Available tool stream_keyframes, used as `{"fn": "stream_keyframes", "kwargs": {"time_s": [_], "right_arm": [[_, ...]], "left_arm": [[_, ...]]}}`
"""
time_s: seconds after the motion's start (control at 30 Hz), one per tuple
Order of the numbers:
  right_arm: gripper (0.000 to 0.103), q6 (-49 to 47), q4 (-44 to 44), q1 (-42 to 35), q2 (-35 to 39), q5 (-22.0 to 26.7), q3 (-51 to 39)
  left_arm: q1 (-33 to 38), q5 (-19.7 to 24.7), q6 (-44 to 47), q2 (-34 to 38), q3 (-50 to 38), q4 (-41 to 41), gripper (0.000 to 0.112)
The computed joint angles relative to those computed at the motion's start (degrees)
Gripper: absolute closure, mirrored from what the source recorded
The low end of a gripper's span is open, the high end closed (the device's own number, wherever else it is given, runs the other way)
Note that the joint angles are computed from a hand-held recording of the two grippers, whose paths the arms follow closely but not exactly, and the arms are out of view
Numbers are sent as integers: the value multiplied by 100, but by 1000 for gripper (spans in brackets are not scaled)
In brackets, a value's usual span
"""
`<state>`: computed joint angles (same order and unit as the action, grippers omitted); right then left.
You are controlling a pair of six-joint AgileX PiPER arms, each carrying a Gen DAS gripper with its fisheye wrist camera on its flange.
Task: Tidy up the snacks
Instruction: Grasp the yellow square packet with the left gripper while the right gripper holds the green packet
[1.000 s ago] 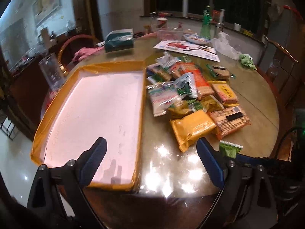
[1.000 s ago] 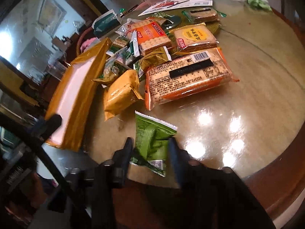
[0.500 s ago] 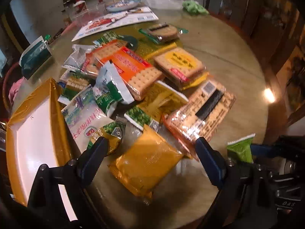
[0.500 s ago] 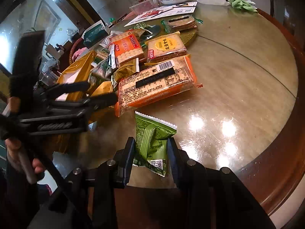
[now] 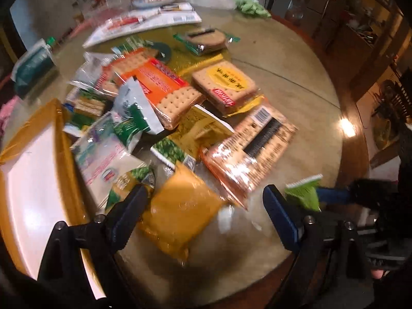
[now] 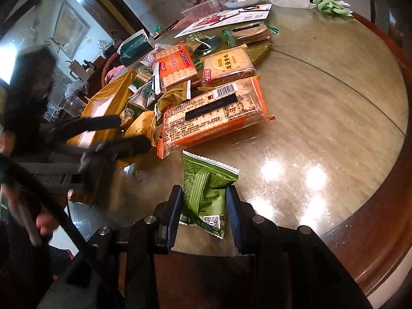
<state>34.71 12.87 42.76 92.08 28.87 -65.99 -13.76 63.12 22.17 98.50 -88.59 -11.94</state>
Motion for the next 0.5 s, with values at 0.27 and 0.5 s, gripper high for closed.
{"fn": "stream_keyframes", "kwargs": {"time_s": [0.27, 0.5], "right_arm": [[69, 22, 28, -19, -102, -56, 135], [69, -13, 43, -28, -113, -47, 147]], "left_arm": [[106, 310, 609, -321, 462, -250, 21], [603, 535, 590, -684, 660, -974, 21]]}}
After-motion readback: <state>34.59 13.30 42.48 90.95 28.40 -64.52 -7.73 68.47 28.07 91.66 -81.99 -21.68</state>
